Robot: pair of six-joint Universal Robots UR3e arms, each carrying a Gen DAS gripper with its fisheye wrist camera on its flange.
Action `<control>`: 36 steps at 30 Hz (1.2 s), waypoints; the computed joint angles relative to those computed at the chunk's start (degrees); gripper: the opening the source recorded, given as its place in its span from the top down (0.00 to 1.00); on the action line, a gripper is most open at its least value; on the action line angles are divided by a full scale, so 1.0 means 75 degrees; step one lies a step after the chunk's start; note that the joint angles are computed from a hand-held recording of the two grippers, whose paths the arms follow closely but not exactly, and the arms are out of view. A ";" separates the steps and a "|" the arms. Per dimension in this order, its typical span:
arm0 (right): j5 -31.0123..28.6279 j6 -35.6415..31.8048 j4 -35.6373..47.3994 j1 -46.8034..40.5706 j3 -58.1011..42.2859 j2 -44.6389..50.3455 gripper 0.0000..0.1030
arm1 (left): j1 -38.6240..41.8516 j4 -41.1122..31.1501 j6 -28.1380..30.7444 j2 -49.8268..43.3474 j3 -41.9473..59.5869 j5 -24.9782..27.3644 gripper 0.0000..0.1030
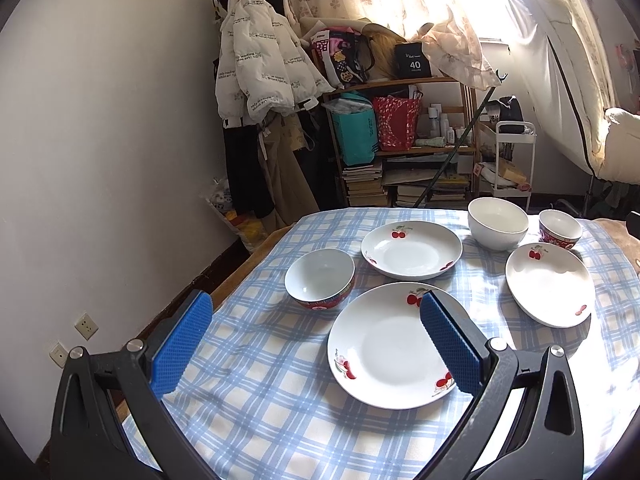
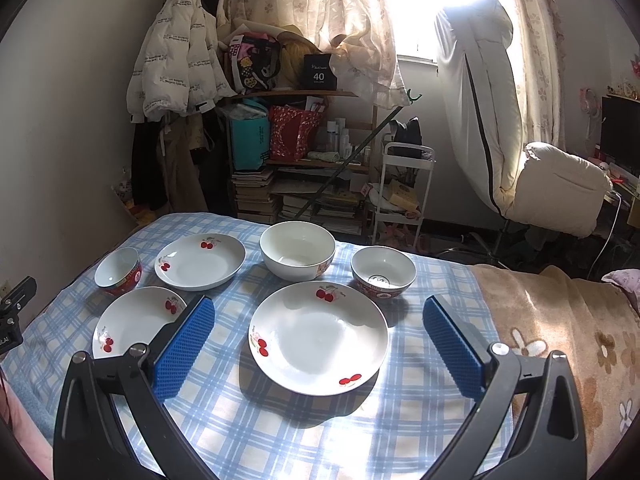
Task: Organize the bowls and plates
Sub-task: 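Move both tools toward the rim of the nearest cherry-print plate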
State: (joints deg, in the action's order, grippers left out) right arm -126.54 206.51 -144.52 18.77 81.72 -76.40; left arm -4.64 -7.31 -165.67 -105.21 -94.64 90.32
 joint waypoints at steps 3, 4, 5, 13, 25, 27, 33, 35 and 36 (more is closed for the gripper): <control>-0.0150 -0.0026 0.0033 0.0018 -0.0089 0.0098 0.00 | 0.0084 -0.0359 0.0021 -0.0004 0.0203 -0.0223 0.01; -0.0123 -0.0057 0.0008 0.0002 -0.0113 0.0119 0.00 | 0.0115 -0.0533 0.0007 -0.0009 0.0319 -0.0278 0.01; -0.0059 -0.0127 -0.0081 -0.0018 -0.0122 0.0141 0.00 | 0.0133 -0.0693 -0.0014 -0.0040 0.0444 -0.0303 0.01; 0.0976 -0.0341 -0.0094 -0.0504 -0.0756 0.0429 0.00 | 0.0138 -0.2434 -0.0079 -0.0808 0.2148 -0.0100 0.01; 0.1660 -0.0902 0.0961 -0.0826 -0.2994 0.1804 0.00 | 0.0239 -0.5556 0.0051 -0.2481 0.5704 -0.0473 0.01; 0.1728 -0.1104 0.1044 -0.0813 -0.3465 0.2148 0.00 | 0.0178 -0.6066 0.0121 -0.2872 0.6451 -0.0393 0.01; 0.2160 -0.1195 0.2061 -0.0837 -0.5883 0.3752 0.00 | -0.0052 -0.7823 0.0188 -0.4610 0.9253 0.0335 0.01; 0.2264 -0.1171 0.2277 -0.0846 -0.6623 0.4290 0.00 | 0.0022 -0.8283 0.0124 -0.5028 0.9838 0.0299 0.01; 0.2346 -0.1169 0.2588 -0.0859 -0.7200 0.4641 0.00 | 0.0055 -0.8631 0.0105 -0.5321 1.0320 0.0266 0.01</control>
